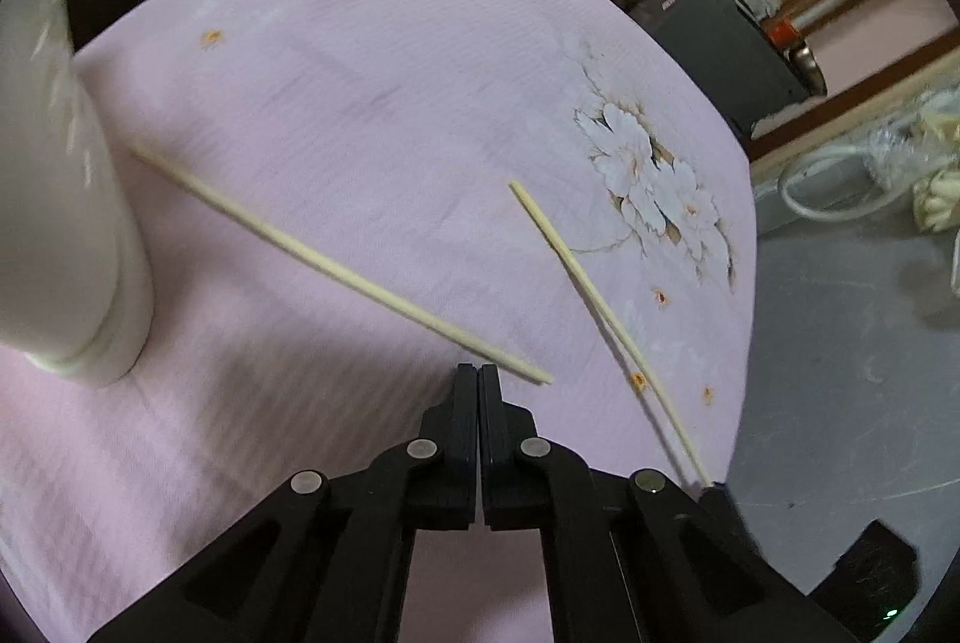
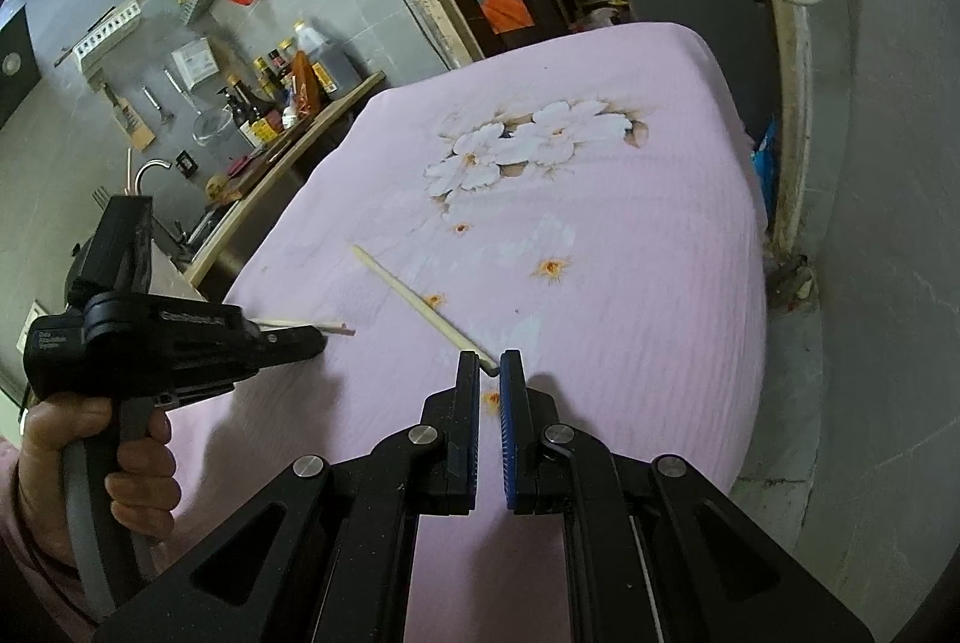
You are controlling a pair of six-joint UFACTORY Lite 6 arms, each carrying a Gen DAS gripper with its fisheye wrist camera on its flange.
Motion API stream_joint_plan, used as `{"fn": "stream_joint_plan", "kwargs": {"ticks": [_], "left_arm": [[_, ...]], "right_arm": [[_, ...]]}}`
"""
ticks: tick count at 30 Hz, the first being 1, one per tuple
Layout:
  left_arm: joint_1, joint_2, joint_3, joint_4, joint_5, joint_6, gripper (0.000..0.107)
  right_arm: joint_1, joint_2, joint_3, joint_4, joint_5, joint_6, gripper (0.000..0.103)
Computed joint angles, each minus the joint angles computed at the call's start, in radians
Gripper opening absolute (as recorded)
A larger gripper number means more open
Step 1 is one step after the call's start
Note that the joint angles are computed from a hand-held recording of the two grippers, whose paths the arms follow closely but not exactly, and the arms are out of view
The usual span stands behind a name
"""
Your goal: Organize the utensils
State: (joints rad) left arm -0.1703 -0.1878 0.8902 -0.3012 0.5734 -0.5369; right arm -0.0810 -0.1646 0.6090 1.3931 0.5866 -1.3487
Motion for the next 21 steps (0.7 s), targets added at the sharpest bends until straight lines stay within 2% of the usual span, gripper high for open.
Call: {"fn": "stream_joint_plan", "kwargs": {"ticks": [5,11,18,19,21], "left_arm": [[0.023,0.011,0.015,-0.103,0.027,0.082,0.009],[-0.044,0.023,0.066,0.092,0.067,0.043,0.014],[-0.185,0.000,0.065,0.443,0.080,0.029,0.018],[-0.203,-0.005,0.064,0.495,0.086,0.014,0.022],[-0.215,-0.018,0.061,0.544,0.089,0.015,0.037]], "right_arm": [[0.035,0.002,-0.007,0.007,-0.027,0.015,0.006],[0.027,-0.012,-0.017,0.021,-0.034,0.018,0.006],[0.014,-0.018,-0.023,0.026,-0.019,-0.007,0.006],[0.011,-0.013,-0.019,0.025,-0.015,-0.012,0.006],[0.006,-0.003,-0.012,0.025,-0.009,-0.024,0.006]]}}
